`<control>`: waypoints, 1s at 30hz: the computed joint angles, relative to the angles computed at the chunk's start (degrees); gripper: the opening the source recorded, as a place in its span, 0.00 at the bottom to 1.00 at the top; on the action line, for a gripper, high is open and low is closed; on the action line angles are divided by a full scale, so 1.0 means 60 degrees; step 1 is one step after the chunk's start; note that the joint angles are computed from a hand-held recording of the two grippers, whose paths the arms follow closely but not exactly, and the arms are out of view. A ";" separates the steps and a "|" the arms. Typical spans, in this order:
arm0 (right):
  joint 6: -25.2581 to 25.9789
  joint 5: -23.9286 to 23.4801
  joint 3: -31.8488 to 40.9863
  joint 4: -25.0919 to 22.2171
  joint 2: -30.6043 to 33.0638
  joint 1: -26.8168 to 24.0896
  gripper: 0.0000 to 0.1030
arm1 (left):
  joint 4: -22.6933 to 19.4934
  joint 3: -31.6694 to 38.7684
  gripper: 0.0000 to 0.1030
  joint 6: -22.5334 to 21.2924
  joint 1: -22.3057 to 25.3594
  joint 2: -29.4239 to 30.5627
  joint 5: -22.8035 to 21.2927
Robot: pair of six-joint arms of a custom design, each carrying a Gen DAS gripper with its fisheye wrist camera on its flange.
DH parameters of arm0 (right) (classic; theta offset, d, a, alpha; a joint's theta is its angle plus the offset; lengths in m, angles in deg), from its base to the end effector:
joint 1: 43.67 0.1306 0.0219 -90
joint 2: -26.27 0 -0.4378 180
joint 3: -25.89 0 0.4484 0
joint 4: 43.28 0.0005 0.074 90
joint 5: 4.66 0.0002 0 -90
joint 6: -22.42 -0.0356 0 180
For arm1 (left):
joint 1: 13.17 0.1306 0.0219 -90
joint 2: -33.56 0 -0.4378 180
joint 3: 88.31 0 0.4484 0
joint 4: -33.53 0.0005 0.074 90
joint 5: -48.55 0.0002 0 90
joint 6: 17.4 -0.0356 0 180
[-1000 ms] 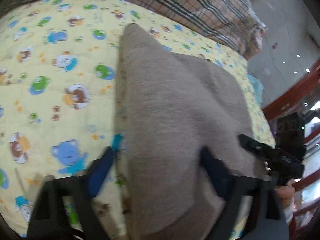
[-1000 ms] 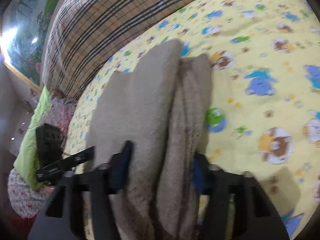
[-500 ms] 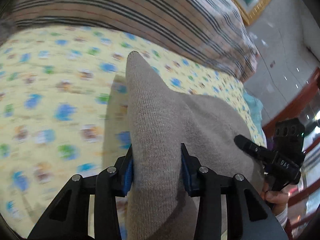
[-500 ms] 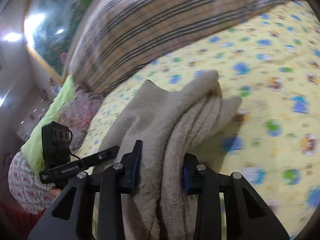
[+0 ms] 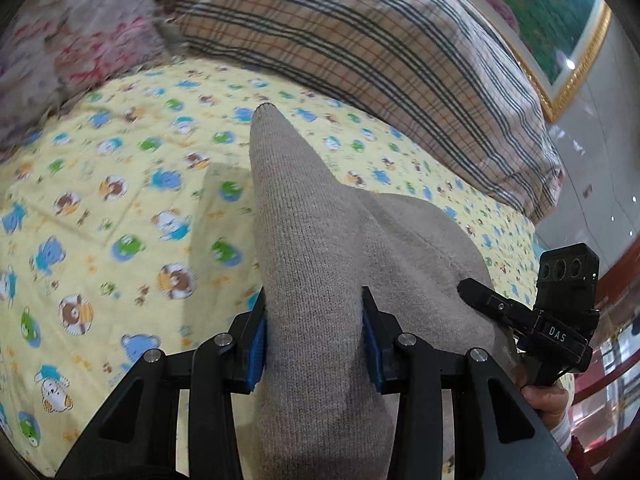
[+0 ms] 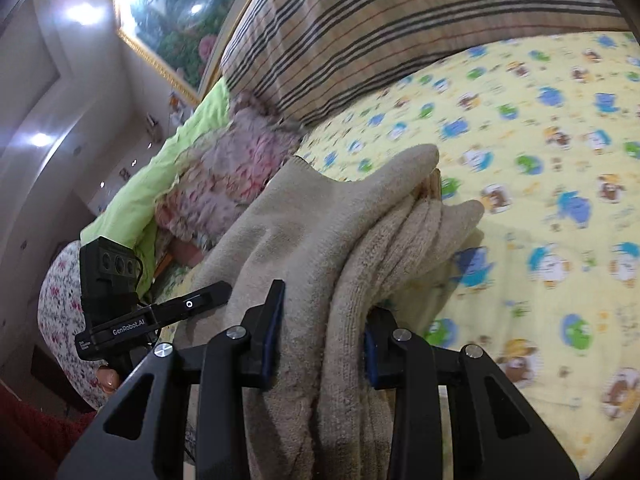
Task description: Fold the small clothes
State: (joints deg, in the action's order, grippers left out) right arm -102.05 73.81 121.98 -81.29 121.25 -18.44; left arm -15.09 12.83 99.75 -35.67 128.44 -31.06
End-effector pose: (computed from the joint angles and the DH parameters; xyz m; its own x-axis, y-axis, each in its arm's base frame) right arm 0.5356 0.2597 0.5099 -0.7660 0.2521 -0.5914 -0.1561 0.8194 0.5515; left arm 0.5381 -0.2304 0.5421 -0.7819 -0.1620 -0.6021 0.1604 0.8809 -0.4453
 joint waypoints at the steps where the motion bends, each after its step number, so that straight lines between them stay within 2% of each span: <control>1: -0.0016 -0.0028 0.0033 -0.0059 0.0057 0.0005 0.34 | 0.0052 -0.0093 0.39 0.0059 0.0042 -0.0015 0.0070; 7: -0.0418 -0.0136 -0.0050 -0.0701 0.0183 -0.0055 0.36 | 0.0450 -0.0828 0.43 0.0012 0.0194 -0.0227 0.0441; 11: -0.0746 -0.0108 -0.0187 -0.0890 0.0224 -0.0090 0.39 | 0.0427 -0.1005 0.57 -0.0149 0.0265 -0.0160 0.0449; 14: -0.0981 0.0017 -0.0235 -0.0885 0.0265 -0.0065 0.40 | 0.0504 -0.1123 0.68 0.0080 0.0388 -0.0122 0.0597; 17: -0.1111 0.0176 -0.0135 -0.1063 0.0286 -0.0038 0.45 | 0.0295 -0.1039 0.70 0.0269 0.0457 -0.0086 0.0663; 19: -0.1198 0.0320 -0.0028 -0.1272 0.0267 0.0011 0.47 | 0.0057 -0.0952 0.70 0.0269 0.0421 -0.0132 0.0478; 22: -0.1101 0.1279 0.0228 -0.1824 0.0080 0.0245 0.50 | -0.0157 -0.0957 0.70 0.0443 0.0361 -0.0381 0.0071; 26: -0.1286 0.2055 -0.0089 -0.1758 -0.0527 0.0487 0.50 | -0.0232 -0.1277 0.69 0.0741 0.0285 -0.0972 -0.0649; 30: -0.1627 0.2733 -0.0689 -0.1517 -0.1281 0.0867 0.50 | -0.0462 -0.1412 0.69 0.0743 0.0197 -0.1297 -0.1305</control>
State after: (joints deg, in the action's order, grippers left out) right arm -111.81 90.21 117.85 -90.39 113.56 -13.24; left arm -17.86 4.36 104.21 -34.49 120.66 -38.89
